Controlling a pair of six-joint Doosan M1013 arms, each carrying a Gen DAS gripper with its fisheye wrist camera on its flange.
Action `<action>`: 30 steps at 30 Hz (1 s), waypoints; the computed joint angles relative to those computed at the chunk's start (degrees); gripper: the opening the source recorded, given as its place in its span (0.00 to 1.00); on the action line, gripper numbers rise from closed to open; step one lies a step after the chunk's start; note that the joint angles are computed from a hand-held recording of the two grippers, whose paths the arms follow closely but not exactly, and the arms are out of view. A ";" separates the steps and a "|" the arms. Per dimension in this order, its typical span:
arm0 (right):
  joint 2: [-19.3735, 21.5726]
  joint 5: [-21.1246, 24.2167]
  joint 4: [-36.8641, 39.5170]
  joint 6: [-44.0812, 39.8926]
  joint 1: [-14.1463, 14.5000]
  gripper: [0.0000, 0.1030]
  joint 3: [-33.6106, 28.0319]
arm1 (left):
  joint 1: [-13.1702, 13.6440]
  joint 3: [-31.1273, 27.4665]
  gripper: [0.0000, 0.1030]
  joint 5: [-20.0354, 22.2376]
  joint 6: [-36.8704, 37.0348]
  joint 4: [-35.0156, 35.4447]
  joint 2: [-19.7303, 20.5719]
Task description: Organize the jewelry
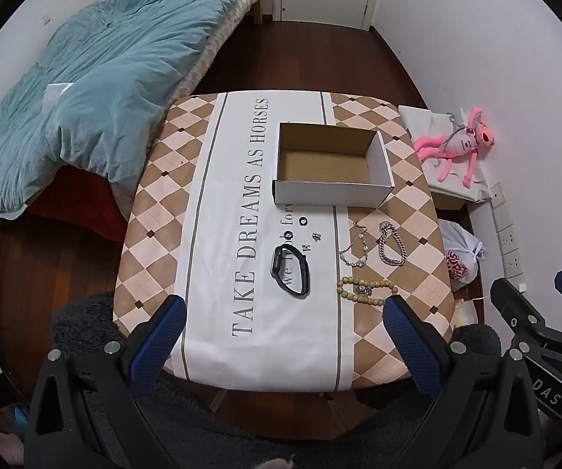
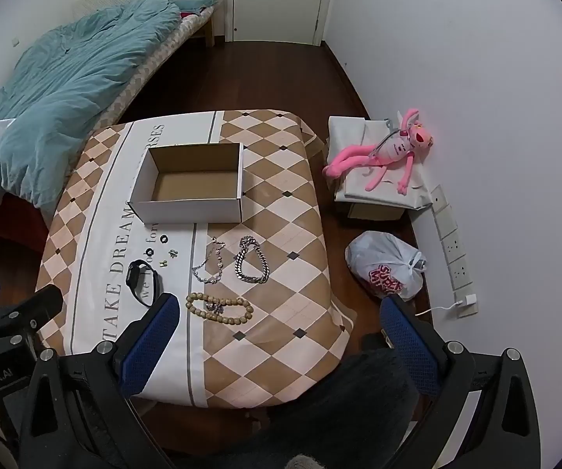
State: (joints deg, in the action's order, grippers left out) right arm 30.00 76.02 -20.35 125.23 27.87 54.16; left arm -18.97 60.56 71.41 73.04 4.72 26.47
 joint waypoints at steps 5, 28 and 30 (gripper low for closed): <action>-0.18 -0.13 0.13 0.19 0.05 1.00 0.57 | -0.20 -0.16 1.00 0.10 -0.06 0.05 0.23; -0.67 -0.48 0.86 0.66 -0.05 1.00 1.17 | -0.10 1.81 1.00 -0.69 -0.06 0.23 -0.97; -0.76 -0.26 0.95 0.63 -0.10 1.00 1.03 | -0.07 1.62 1.00 -0.66 0.07 0.17 -0.86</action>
